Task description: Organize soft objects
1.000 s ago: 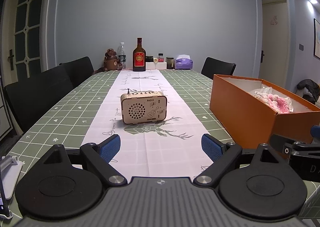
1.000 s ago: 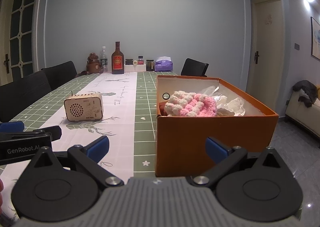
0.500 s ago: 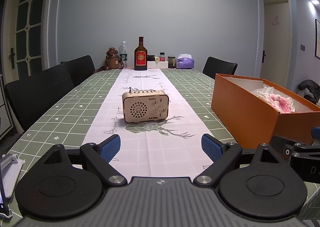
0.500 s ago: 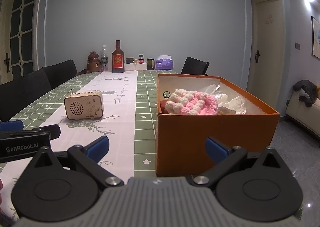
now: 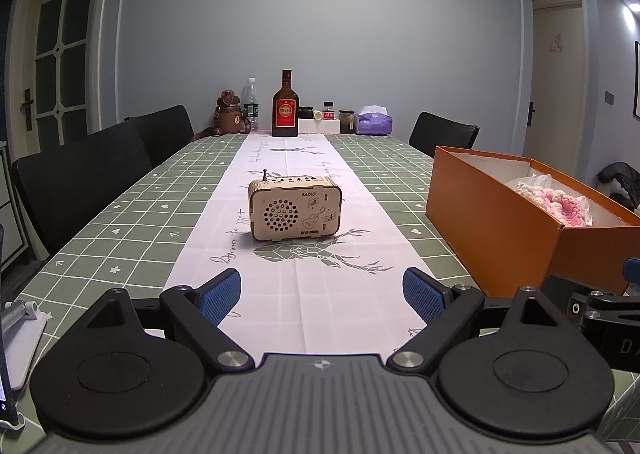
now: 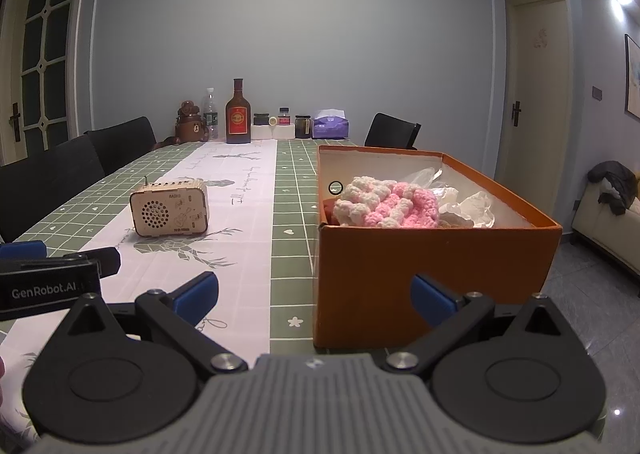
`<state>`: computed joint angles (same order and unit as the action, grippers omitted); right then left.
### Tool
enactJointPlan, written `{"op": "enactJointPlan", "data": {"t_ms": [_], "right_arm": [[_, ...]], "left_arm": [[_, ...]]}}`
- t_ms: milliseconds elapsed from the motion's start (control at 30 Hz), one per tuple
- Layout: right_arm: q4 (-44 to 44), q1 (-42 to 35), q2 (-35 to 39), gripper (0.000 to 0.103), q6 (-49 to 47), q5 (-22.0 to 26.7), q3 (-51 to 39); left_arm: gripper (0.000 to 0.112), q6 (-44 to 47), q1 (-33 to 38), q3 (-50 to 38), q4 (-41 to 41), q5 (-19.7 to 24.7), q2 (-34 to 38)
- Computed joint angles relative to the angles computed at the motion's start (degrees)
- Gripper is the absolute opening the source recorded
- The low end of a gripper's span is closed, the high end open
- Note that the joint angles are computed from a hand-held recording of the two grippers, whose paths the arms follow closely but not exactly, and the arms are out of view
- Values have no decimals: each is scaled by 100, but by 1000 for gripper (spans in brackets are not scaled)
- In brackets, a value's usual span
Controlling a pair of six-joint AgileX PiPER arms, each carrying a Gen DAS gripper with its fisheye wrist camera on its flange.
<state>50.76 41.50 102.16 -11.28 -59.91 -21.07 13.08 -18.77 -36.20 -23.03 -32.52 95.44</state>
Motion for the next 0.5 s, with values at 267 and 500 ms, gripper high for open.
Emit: {"op": "enactJointPlan", "data": {"t_ms": [267,500], "right_arm": [[20,35,28,100,0,-22,-8],[6,51,17,100,-22,-20,10]], "left_arm": [[103,69,-31,23,-68,-41,-14],[103,95,-41,52,-77,-86,-38]]}}
